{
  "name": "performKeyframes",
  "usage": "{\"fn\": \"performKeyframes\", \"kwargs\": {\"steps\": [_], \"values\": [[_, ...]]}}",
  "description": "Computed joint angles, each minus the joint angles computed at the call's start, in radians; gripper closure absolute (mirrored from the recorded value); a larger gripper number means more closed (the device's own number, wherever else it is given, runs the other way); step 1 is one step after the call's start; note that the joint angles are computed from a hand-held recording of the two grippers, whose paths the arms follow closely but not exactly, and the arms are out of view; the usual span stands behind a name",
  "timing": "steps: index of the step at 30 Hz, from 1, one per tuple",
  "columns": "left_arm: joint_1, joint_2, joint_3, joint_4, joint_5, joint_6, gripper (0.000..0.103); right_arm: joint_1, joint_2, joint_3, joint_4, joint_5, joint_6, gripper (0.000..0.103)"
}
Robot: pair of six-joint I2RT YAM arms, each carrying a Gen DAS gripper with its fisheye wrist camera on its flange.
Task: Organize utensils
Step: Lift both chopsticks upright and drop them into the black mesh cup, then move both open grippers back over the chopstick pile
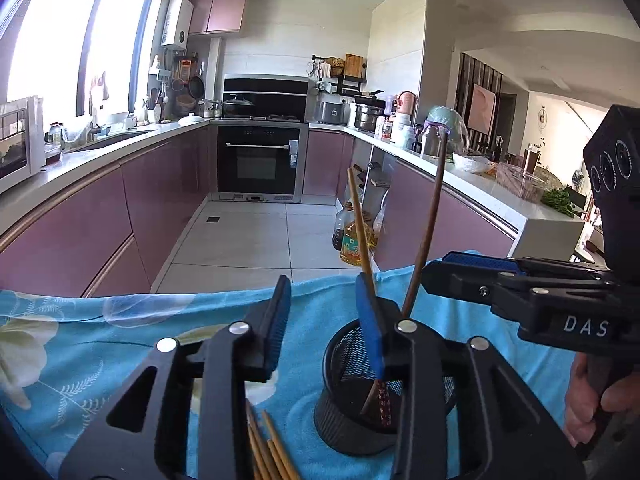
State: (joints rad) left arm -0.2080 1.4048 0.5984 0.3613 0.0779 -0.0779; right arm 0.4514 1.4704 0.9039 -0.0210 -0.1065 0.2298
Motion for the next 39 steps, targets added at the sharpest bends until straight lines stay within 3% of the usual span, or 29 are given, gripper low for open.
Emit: {"fn": "performKeyframes", "kwargs": {"steps": [5, 10, 13, 18, 23, 39], "values": [[0.104, -0.156, -0.050, -0.130, 0.071, 0.025, 0.046, 0.019, -0.111, -0.094, 0.043, 0.008, -0.008, 0.068], [0.292, -0.317, -0.125, -0.296, 0.225, 0.126, 0.040, 0.103, -0.235, -0.208, 0.049, -0.038, -0.042, 0.059], [0.399, -0.347, -0.162, -0.383, 0.300, 0.216, 0.040, 0.183, -0.178, -0.221, 0.027, -0.027, -0.039, 0.059], [0.486, -0.307, -0.212, -0.463, 0.314, 0.341, 0.040, 0.265, 0.018, -0.204, 0.044, -0.030, 0.020, 0.062], [0.502, -0.301, -0.285, -0.475, 0.303, 0.409, 0.042, 0.321, 0.132, -0.171, 0.048, -0.003, 0.066, 0.066], [0.405, -0.276, -0.351, -0.425, 0.224, 0.402, 0.055, 0.376, 0.192, -0.116, 0.006, 0.112, 0.101, 0.076]]}}
